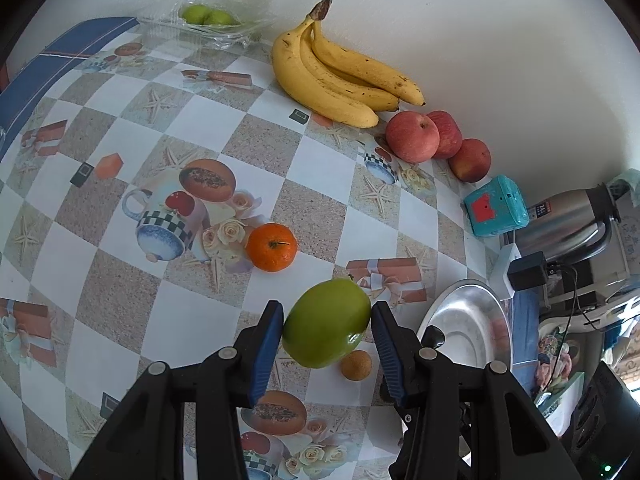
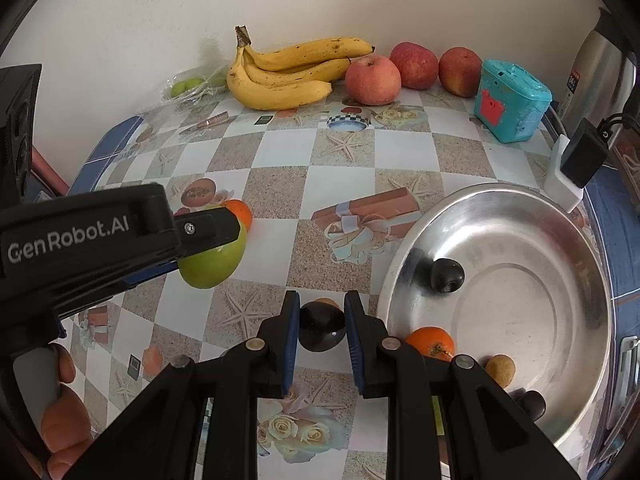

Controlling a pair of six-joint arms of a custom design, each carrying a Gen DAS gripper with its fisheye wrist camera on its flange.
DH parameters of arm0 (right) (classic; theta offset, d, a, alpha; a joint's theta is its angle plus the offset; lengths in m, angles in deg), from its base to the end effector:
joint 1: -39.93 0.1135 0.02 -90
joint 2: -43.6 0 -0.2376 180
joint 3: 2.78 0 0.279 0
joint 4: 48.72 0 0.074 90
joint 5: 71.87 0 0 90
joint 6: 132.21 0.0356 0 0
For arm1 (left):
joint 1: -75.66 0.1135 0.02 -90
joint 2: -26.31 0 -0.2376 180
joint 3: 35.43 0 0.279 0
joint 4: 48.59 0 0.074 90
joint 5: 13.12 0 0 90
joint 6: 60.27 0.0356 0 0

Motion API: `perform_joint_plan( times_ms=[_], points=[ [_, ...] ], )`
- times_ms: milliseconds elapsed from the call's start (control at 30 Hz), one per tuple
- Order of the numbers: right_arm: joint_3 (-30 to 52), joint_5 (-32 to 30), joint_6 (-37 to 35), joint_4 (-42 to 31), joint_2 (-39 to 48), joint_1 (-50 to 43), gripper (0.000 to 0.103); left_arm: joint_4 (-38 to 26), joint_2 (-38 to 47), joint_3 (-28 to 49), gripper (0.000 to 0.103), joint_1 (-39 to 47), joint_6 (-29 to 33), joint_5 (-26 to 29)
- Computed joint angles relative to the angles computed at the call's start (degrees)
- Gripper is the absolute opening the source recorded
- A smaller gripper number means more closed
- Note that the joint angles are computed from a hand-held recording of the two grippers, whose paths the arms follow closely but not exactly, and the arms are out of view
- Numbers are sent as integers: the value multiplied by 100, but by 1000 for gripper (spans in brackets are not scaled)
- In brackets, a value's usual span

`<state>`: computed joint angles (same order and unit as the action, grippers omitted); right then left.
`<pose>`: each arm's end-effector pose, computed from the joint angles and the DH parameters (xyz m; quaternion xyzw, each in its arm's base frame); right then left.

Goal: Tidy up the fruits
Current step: 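Carry the green pear and dark plum over the steel plate, then open both grippers to drop the pear and plum into the plate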

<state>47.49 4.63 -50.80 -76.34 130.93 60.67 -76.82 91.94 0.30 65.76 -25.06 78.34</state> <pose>0.2571 0.1062 0.0845 -0.2702 0.9308 0.1371 0.2043 0.2182 -0.0390 0.0978 -0.3639 0.8900 -0.1572 0.2254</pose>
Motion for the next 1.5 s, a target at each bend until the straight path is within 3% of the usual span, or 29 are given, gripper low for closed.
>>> perform_joint_plan(
  times_ms=[400,933,1200,1500],
  points=[
    [64,-207,-159,-181,-178,-523,23,-30,324,418,49,-601,-206,-293],
    [879,-514,-504,-534,673,-2513,24,459,1946,1552,49,-1838,-150,-630],
    [1038,-417,-561,-603,965,-2714,24,672,2444,1755,49,-1975,-156,-531],
    [1023,-370,-545,-597,934,-2734,24,722,2274,1684,49,-1984,-84,-586]
  ],
)
